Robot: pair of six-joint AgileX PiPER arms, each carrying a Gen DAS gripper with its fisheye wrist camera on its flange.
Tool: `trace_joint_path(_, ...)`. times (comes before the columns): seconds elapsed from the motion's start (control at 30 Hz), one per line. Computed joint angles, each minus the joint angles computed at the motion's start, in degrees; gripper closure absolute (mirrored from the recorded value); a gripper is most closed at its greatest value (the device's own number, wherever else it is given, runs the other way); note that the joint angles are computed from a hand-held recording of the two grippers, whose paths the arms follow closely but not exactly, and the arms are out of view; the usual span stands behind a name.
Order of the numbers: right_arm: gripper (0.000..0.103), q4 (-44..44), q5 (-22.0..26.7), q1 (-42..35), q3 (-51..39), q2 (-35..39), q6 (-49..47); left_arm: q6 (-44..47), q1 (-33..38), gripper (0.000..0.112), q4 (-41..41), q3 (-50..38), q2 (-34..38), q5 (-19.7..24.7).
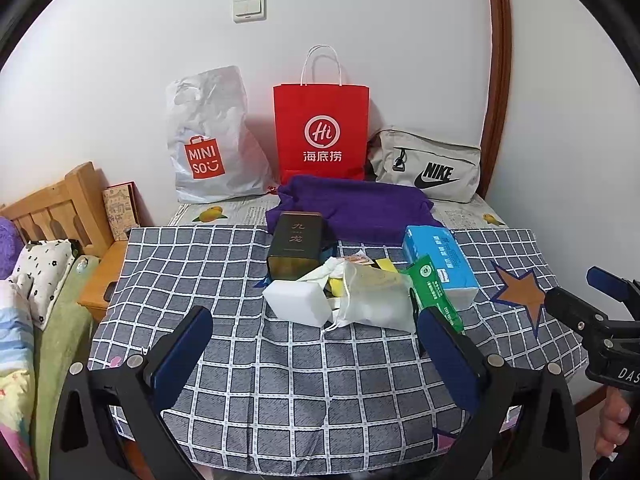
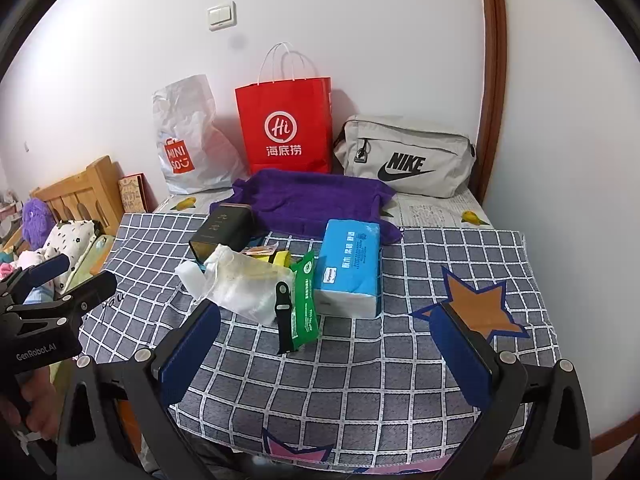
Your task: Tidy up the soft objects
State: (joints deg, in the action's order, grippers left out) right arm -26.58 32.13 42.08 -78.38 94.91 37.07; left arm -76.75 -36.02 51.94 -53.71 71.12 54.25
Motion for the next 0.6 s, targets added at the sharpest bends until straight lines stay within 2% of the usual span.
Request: trace_joint_path(0.6, 0.000, -0.3, 0.9, 0.8, -0.9, 0.3, -0.2, -0.5, 0.0, 0.009, 0.3, 0.6, 0.0, -0.2)
